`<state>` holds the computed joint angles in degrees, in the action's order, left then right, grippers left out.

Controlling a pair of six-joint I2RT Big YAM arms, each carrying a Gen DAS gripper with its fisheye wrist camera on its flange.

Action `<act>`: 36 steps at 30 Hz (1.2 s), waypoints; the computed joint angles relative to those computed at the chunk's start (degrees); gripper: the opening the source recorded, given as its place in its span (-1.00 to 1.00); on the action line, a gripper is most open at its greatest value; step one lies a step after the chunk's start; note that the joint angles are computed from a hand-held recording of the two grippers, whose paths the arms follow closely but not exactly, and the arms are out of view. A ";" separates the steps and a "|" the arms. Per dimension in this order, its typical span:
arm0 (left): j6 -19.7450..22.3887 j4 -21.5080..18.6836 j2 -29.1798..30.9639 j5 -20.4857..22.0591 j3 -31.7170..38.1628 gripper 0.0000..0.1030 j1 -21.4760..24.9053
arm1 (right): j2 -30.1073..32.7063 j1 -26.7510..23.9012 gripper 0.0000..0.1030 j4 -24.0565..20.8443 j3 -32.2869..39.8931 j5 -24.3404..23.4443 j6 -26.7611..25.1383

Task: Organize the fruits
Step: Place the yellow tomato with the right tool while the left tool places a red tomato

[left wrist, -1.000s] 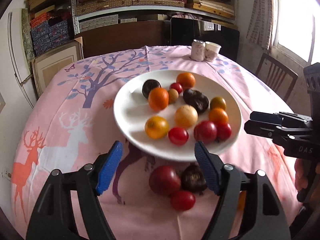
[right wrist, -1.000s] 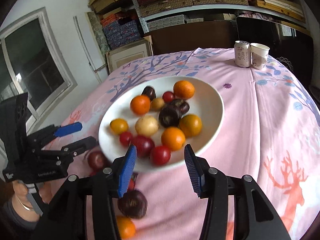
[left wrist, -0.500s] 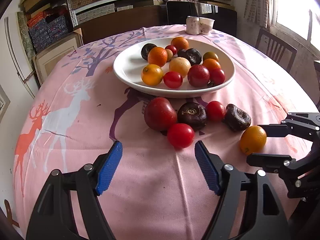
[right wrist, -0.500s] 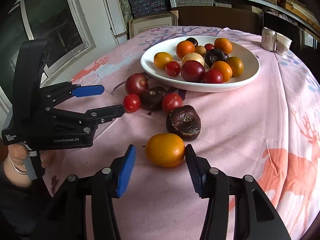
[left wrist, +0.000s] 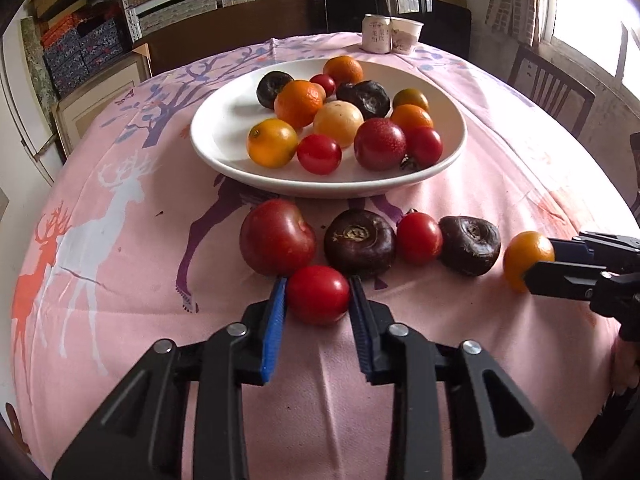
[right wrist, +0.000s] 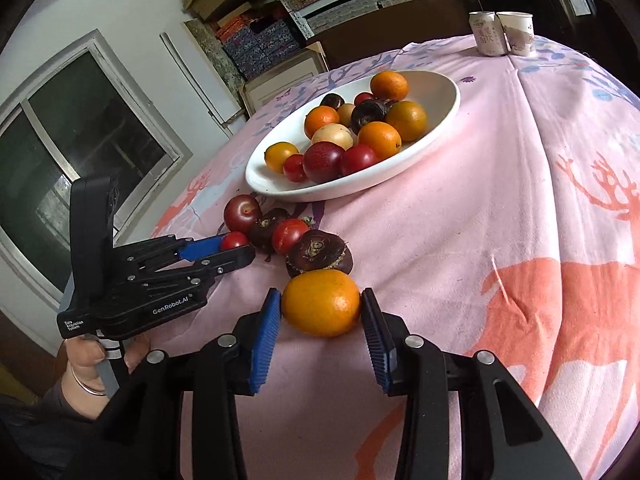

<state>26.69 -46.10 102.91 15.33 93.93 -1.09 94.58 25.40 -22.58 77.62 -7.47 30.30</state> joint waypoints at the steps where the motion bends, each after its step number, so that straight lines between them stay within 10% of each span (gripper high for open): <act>1: -0.11 0.30 -0.26 0.68 -0.31 -0.42 0.16 | 0.00 0.13 -0.20 0.03 0.04 0.12 -0.27; 10: -1.49 0.98 -2.86 6.09 -0.86 -0.42 1.64 | -0.74 -0.05 -0.20 0.89 0.95 0.96 -2.65; 19: -6.01 -1.62 6.23 4.25 16.33 -0.39 -1.09 | 8.43 -3.22 -0.19 -6.86 21.49 2.80 -5.67; 22: -8.91 -3.07 11.57 1.12 24.17 0.28 -2.12 | 15.39 -4.06 -0.08 -14.29 32.46 4.62 -6.19; 24: -11.78 -4.34 14.00 -0.13 27.65 0.35 -2.07 | 17.39 -4.29 -0.01 -15.77 34.93 6.90 -5.55; 36: -1.69 1.93 4.13 2.34 7.06 0.47 1.40 | 3.73 -4.77 0.24 4.68 5.71 6.79 0.60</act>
<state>25.01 -44.17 107.04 17.67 100.98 0.31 98.31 20.63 -17.90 83.34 -0.67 30.90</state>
